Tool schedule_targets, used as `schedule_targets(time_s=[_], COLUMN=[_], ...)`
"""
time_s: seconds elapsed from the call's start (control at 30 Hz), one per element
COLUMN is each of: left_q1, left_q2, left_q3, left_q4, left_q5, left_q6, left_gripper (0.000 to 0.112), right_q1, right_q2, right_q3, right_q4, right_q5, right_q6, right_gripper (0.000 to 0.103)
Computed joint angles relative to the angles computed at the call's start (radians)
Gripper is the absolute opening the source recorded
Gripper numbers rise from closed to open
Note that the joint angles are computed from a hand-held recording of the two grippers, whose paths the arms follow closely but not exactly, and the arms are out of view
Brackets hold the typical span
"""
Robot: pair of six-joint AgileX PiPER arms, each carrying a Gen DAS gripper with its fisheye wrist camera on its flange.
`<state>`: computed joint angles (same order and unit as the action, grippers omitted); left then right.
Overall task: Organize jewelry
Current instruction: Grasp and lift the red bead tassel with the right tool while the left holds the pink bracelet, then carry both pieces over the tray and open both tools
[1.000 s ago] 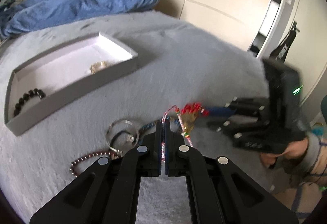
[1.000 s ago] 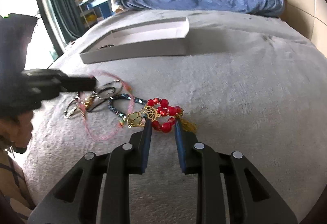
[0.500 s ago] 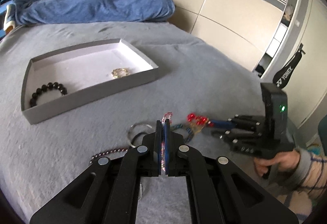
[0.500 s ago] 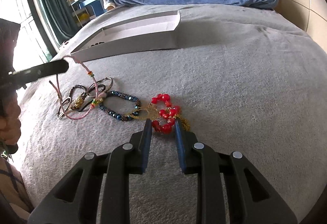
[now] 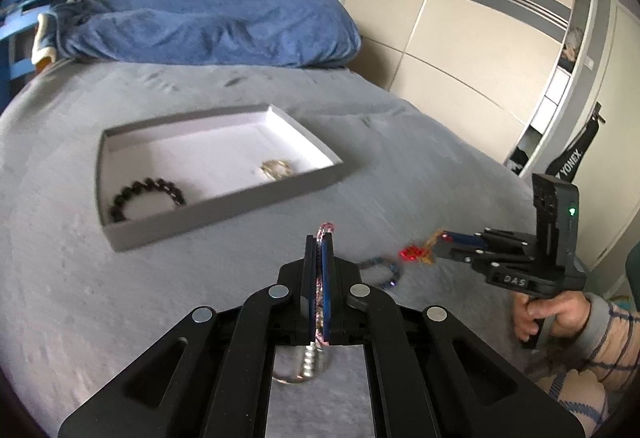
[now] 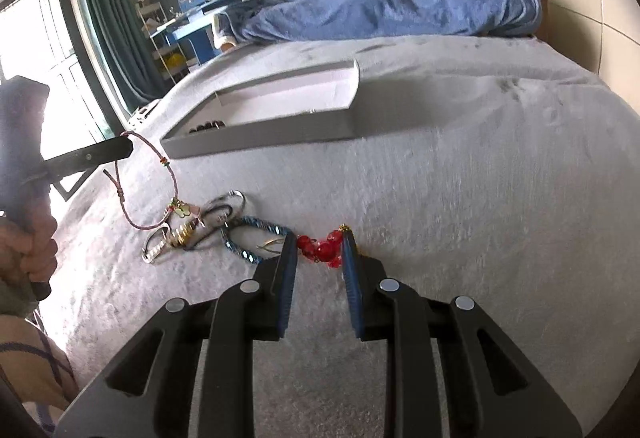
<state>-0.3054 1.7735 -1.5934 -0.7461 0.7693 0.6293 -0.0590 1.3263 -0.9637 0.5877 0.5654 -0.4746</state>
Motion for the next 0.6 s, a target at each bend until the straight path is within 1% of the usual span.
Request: schedule_targets(time_s=[0.23, 0.4, 0.53, 0.6], left_q1=[0.037, 0.057, 0.066, 0.069], left_q2=[0.032, 0.092, 0.165, 0.229], left_q3=[-0.099, -0.208, -0.347, -0.465], left_q4=[0.048, 0.087, 0.120, 0.145], left_q5=[0.025, 0.042, 0.068, 0.097], left_q6=[-0.046, -0.094, -0.149, -0.200], left_gripper=[0.003, 0.003, 0.003, 0.003], right_q1=[0.002, 0.017, 0.029, 0.042], right_q2=[0.065, 0.141, 0.215, 0.275], right_q3=[-0.127, -0.266, -0.405, -0.512], right_q4=[0.001, -0.024, -0.031, -0.052], right_q5=[0.047, 0.081, 0.119, 0.149], right_q6=[0.013, 0.037, 0.059, 0.086], right_gripper=[0.022, 0.023, 0.023, 0.023])
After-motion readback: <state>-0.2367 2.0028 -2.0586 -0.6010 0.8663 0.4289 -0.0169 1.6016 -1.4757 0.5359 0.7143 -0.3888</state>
